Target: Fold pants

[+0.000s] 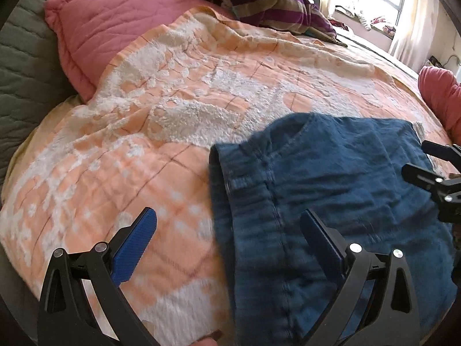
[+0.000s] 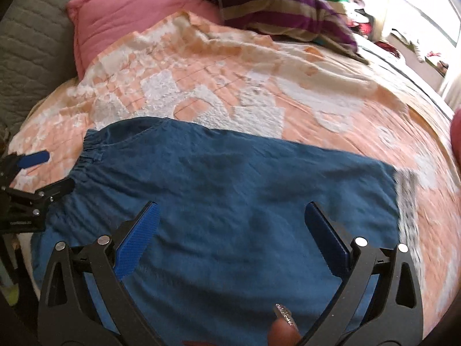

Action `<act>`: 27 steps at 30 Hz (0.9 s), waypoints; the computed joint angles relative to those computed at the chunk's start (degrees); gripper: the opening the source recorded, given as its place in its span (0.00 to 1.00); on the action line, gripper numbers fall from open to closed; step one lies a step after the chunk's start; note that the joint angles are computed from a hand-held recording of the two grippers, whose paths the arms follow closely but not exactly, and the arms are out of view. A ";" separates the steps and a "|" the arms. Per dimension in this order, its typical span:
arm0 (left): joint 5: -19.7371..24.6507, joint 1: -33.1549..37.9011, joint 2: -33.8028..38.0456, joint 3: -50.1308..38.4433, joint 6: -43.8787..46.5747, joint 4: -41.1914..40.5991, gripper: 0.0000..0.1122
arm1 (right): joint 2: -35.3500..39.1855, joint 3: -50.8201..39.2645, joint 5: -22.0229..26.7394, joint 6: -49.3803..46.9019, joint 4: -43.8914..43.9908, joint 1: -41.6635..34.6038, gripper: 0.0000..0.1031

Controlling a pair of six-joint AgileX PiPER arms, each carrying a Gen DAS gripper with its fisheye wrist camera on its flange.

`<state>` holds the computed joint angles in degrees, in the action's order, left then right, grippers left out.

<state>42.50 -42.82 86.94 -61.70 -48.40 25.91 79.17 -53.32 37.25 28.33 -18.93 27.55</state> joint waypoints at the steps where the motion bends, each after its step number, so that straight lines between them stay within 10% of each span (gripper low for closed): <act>1: -0.93 1.35 0.70 -0.53 1.65 -1.31 0.88 | 1.40 -0.98 -0.84 -2.20 1.15 -0.48 0.92; 15: -8.20 9.99 11.88 -8.70 22.16 -13.89 0.88 | 19.40 -17.33 0.45 -20.56 6.94 -4.52 0.92; 20: -12.92 11.91 10.58 -6.37 31.97 -23.38 0.39 | 22.44 -19.81 0.78 -21.35 5.41 -3.98 0.92; 27: -18.50 10.32 3.61 0.03 30.53 -21.52 0.29 | 24.42 -21.17 1.00 -22.12 -0.05 -1.15 0.92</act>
